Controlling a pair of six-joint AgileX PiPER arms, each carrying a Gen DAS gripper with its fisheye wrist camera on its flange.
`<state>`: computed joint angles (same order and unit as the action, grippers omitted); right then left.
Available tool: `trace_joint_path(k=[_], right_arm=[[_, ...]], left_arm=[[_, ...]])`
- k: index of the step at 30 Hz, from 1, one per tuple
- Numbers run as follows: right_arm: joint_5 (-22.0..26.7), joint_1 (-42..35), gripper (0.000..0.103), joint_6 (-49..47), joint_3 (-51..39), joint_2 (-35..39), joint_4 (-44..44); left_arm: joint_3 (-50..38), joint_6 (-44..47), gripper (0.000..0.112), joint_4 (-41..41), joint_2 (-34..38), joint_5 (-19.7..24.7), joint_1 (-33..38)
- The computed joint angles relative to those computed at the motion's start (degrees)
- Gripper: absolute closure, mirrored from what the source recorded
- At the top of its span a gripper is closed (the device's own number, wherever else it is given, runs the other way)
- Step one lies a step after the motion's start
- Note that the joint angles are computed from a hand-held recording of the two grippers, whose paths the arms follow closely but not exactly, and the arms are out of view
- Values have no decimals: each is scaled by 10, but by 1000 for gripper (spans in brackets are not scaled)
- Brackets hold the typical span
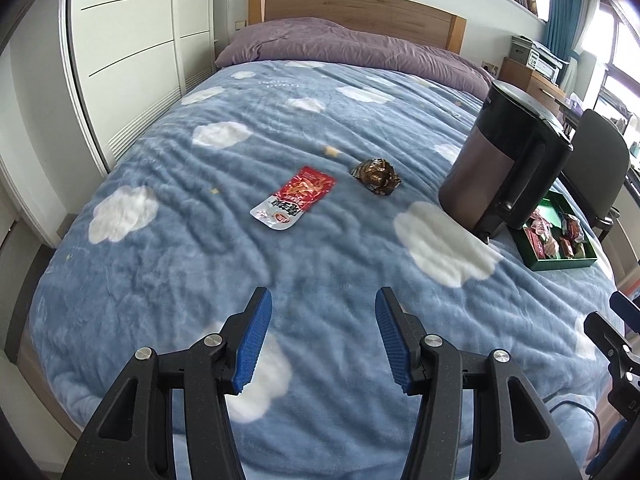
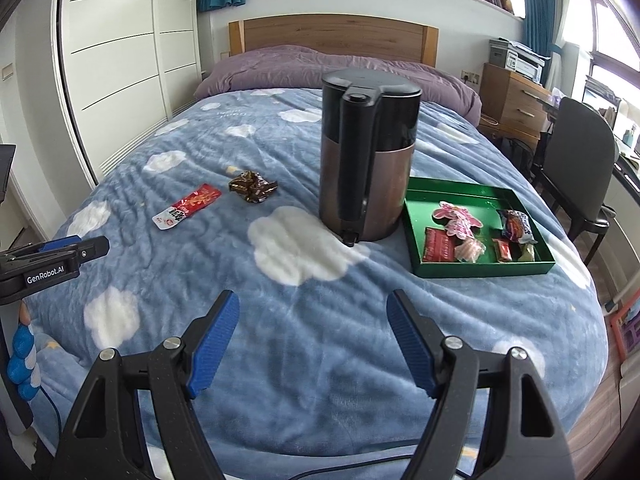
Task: Organize snacks
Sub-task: 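Move both open tools away from the tray toward the red packet and brown wrapper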
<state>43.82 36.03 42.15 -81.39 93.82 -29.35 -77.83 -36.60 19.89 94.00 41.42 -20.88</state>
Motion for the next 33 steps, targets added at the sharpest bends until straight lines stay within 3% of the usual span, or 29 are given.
trace_joint_path(k=[20,33], right_arm=[[20,34,0,-49,-98,90,37],[33,30,0,-116,-207,189,99]], left_arm=[[55,81,61,-69,-17,-56,90],[39,143,58,-112,33,-75,141]])
